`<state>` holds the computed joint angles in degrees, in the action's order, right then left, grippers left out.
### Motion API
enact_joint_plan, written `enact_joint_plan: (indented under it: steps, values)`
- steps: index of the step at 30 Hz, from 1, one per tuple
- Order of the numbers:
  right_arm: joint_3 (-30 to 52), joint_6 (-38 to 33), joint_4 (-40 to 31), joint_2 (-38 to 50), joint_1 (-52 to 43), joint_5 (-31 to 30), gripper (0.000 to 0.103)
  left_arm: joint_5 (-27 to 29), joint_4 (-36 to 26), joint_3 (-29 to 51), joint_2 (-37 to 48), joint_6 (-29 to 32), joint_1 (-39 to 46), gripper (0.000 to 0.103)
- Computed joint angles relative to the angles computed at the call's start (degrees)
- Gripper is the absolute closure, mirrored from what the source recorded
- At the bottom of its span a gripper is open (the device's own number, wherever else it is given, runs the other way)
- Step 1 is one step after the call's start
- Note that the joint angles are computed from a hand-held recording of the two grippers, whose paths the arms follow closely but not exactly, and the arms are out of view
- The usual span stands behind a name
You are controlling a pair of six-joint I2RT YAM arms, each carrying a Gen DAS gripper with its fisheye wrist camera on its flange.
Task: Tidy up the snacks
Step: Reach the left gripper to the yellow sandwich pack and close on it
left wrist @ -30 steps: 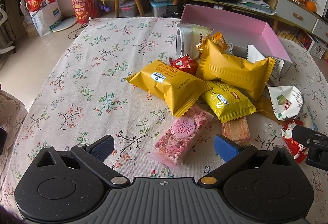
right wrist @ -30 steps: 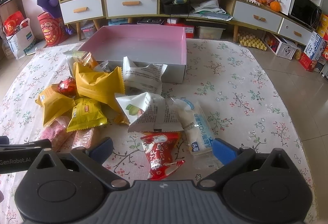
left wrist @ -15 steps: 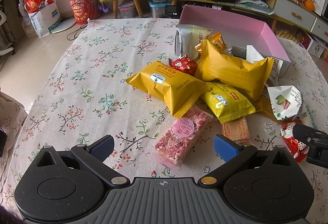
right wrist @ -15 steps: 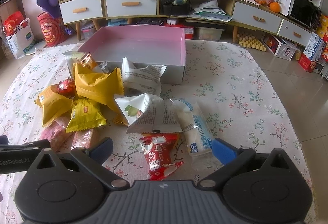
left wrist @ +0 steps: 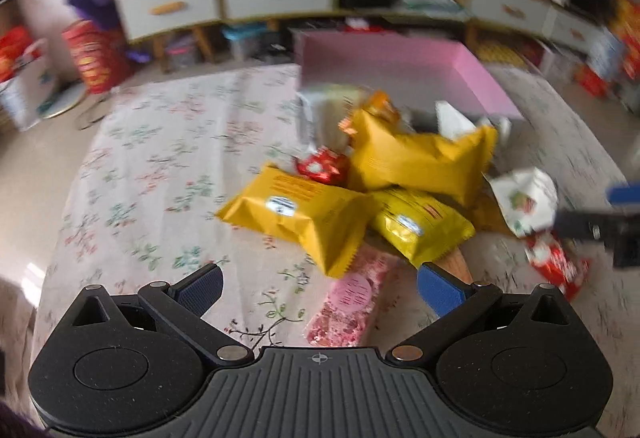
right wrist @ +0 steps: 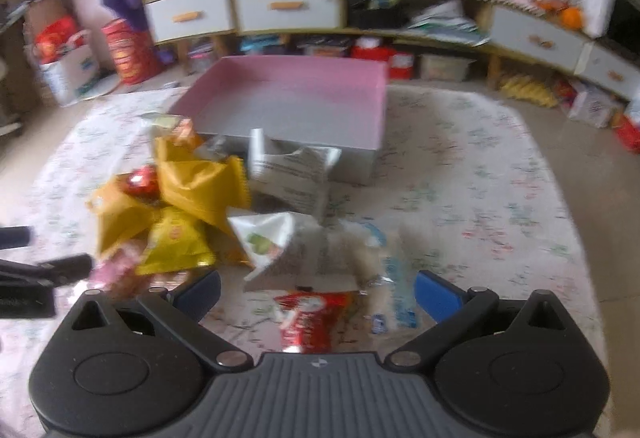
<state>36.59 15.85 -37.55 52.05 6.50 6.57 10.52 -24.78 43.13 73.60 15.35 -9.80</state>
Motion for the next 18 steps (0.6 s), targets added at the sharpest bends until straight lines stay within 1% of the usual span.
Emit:
enact_joint_plan:
  steps: [1,3,6,10,14,18]
  values:
    - [0.81,-1.72,0.05,1.09,-1.98,-2.46,0.013,0.01,0.05,0.42,0.62,0.35,0.01,0.000]
    - [1.71,-2.84,0.18,2.83,-4.43,-4.27,0.013,0.53,-0.65,2.18,2.79,-0.28,0.80,0.000]
    - [2.21,-2.85,0.20,4.71,-8.03,-7.91,0.013,3.73,-2.35,5.37,6.72,-2.40,3.46,0.000]
    - [2.54,-2.22,0.24,6.56,-12.38,-12.93,0.014,6.48,-1.67,7.87,10.13,-6.05,5.90,0.000]
    - [2.69,-1.26,1.25,8.53,-13.66,-14.55,0.014,8.39,-1.52,11.07,14.56,-11.34,7.04,0.000]
    - [2.88,-0.36,2.43,10.94,-12.93,-15.13,0.016,5.83,1.41,11.56,17.07,-16.07,5.54,0.000]
